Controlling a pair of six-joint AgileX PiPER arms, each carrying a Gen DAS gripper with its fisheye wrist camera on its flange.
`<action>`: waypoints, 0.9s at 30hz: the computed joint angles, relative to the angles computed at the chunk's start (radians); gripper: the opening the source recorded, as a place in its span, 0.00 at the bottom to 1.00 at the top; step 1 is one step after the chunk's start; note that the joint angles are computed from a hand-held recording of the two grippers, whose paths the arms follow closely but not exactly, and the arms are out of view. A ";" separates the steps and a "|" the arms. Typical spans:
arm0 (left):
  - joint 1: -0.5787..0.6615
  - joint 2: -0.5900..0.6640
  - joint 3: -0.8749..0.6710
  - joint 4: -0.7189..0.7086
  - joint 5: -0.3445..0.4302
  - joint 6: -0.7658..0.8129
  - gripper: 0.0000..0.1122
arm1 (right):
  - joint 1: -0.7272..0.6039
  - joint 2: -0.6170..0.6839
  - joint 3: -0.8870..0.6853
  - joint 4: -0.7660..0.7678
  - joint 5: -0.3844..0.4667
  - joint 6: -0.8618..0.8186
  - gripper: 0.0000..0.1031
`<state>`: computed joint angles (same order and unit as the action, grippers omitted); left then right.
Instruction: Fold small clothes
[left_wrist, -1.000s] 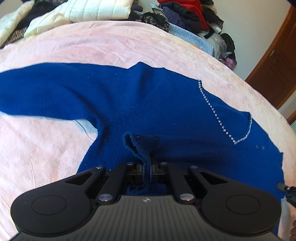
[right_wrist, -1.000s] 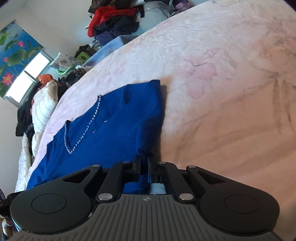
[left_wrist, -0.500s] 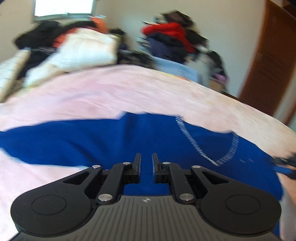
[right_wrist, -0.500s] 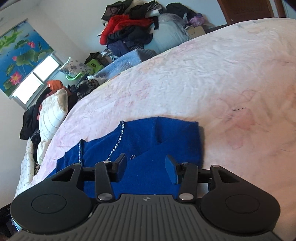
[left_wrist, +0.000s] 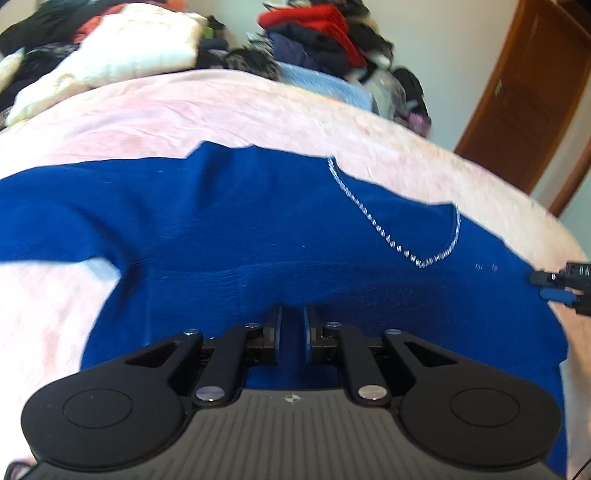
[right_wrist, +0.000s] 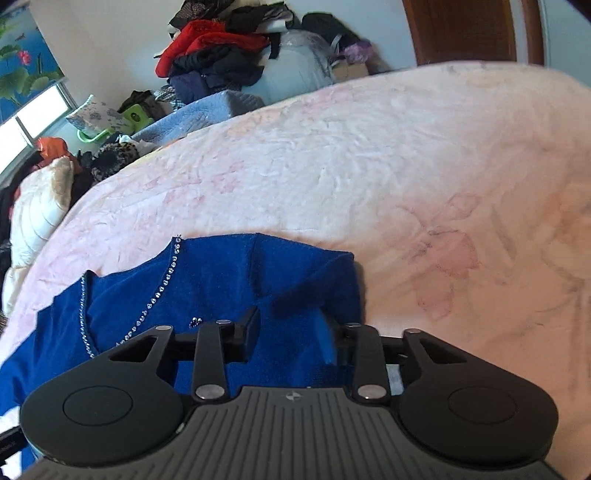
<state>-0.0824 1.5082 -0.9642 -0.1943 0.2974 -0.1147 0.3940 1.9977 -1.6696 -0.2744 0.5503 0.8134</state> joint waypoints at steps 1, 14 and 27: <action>0.022 -0.046 0.043 -0.082 -0.019 0.070 0.11 | 0.040 -0.033 0.036 -0.100 -0.016 0.064 0.51; 0.832 -0.119 0.086 -0.890 0.031 0.283 0.57 | 0.214 -0.103 0.339 -0.473 -0.285 0.278 0.93; 1.025 0.343 -0.343 -0.665 0.162 -0.086 0.56 | 0.248 -0.078 0.330 -0.635 -0.258 0.389 0.98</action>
